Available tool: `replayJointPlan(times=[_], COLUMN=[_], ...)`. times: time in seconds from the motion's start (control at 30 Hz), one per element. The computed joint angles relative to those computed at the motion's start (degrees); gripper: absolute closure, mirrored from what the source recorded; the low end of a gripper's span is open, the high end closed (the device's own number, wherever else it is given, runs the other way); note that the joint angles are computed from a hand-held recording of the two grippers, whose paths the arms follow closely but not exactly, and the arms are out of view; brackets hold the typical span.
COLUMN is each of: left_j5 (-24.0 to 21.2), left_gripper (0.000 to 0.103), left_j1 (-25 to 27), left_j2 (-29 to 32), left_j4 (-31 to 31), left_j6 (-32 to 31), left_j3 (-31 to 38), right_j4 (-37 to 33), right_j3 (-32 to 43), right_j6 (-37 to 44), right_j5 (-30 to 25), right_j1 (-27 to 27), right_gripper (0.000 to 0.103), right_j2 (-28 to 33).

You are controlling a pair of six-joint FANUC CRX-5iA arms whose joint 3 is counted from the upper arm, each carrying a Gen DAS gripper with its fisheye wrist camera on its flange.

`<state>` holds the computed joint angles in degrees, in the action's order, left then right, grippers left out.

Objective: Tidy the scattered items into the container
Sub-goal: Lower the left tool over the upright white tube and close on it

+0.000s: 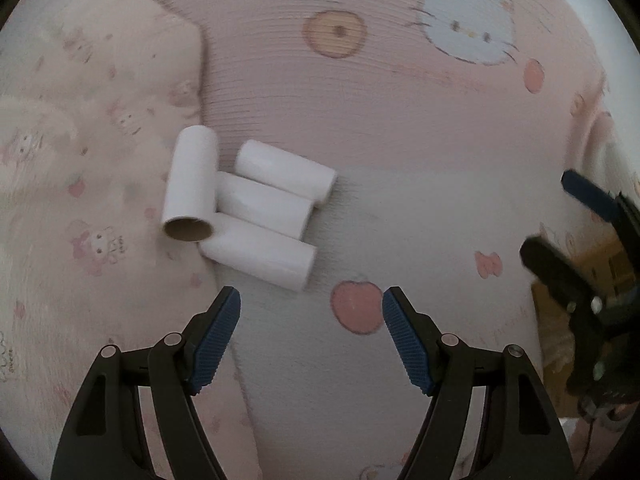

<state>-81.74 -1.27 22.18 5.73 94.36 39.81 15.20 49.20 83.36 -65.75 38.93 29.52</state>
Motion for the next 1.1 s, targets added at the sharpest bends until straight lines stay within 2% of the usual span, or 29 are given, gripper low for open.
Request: replayJointPlan(times=[0.1,0.27,0.4,0.6,0.7,0.77,0.9,1.0,1.1], left_j5=[2.2,5.7,7.1,7.0,8.1,8.8,9.7,9.8,8.8], left_gripper=[0.026,0.026,0.026,0.026,0.026,0.026,0.026,0.026,0.026], left_j1=[0.6,2.4,3.8,5.4,5.5,5.6,6.0,6.4,5.3], left_j2=[-0.7,-2.2,-2.3,-1.4,-1.8,-1.9,-2.0,-2.0,-1.7], left_j4=[-0.7,1.5,3.6,4.9,4.4,4.7,5.3,5.5,1.1], left_j6=[0.8,1.3,2.4,6.0,7.0,7.5,7.8,8.2,8.8], left_j3=[-1.6,-5.6,-7.5,-8.7,-9.5,-9.8,-9.7,-9.3,-6.1], right_j4=[-1.4,-8.9,-12.0,-21.4,-23.9,-23.1,-23.0,-24.3,-25.0], right_j3=[-0.5,5.7,12.6,22.7,23.0,22.7,23.4,21.8,20.3], right_j6=[0.4,2.9,2.4,0.4,-1.4,-2.9,-6.3,-8.1,-8.9], right_j5=[1.9,-1.1,-6.6,-13.4,-13.4,-13.1,-13.9,-13.1,-12.4], right_j1=[-0.3,-2.0,-3.0,-5.1,-5.5,-5.1,-4.9,-5.1,-4.9], right_gripper=[0.011,0.011,0.011,0.011,0.011,0.012,0.020,0.022,0.022], right_j2=[0.6,4.8,9.6,15.4,16.0,16.3,17.1,16.4,15.7])
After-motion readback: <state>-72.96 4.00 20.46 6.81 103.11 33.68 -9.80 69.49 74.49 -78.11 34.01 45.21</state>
